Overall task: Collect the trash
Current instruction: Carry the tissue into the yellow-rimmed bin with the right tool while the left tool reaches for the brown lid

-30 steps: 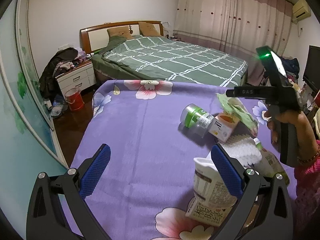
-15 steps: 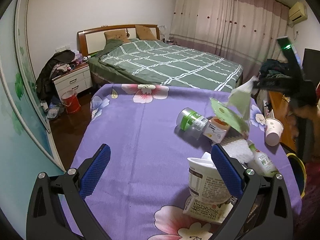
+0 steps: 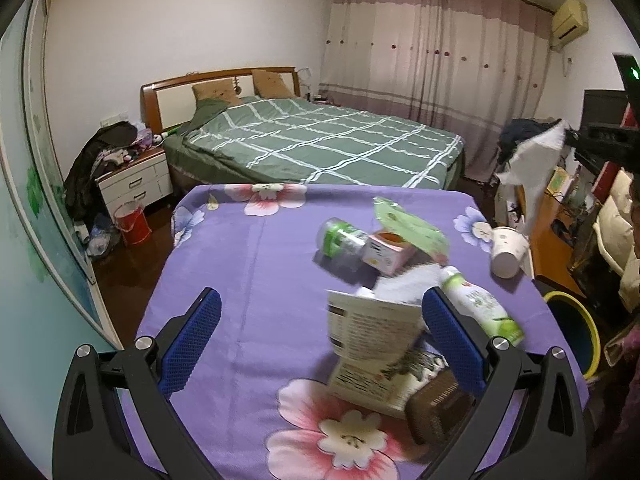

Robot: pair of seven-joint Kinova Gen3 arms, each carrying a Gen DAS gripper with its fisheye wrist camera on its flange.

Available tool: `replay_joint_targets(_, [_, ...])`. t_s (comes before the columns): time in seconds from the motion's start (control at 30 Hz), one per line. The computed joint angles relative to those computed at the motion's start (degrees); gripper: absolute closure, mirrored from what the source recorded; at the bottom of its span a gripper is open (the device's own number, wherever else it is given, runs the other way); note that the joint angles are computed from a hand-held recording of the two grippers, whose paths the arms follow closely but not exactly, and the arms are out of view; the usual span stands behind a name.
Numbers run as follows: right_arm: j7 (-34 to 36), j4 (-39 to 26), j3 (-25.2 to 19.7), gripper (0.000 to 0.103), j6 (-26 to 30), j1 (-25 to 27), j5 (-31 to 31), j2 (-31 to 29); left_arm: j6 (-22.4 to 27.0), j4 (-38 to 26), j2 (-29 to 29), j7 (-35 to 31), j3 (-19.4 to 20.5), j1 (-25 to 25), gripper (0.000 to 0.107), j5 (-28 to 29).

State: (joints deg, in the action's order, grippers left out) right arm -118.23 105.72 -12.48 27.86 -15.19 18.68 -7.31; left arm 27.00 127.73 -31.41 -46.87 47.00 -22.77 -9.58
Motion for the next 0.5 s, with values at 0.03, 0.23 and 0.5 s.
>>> replay_joint_targets(0.03, [0.2, 1.4, 0.6, 0.099, -0.08, 0.27, -0.45, -1.27, 0.47, -0.25, -0.53, 0.23, 0.59, 0.31, 0.008, 0.27])
replay_joint_targets(0.23, [5.87, 9.66, 5.1, 0.099, -0.29, 3.79, -6.32, -7.88, 3.14, -2.13, -2.93, 0.94, 5.72, -0.18, 0.008, 2.95])
replay_joint_targets(0.5, [12.01, 18.03, 10.14, 0.099, -2.66, 9.95, -11.9, -8.92, 5.87, -5.05, -4.56, -1.1, 13.25, -4.49, 0.008, 8.66])
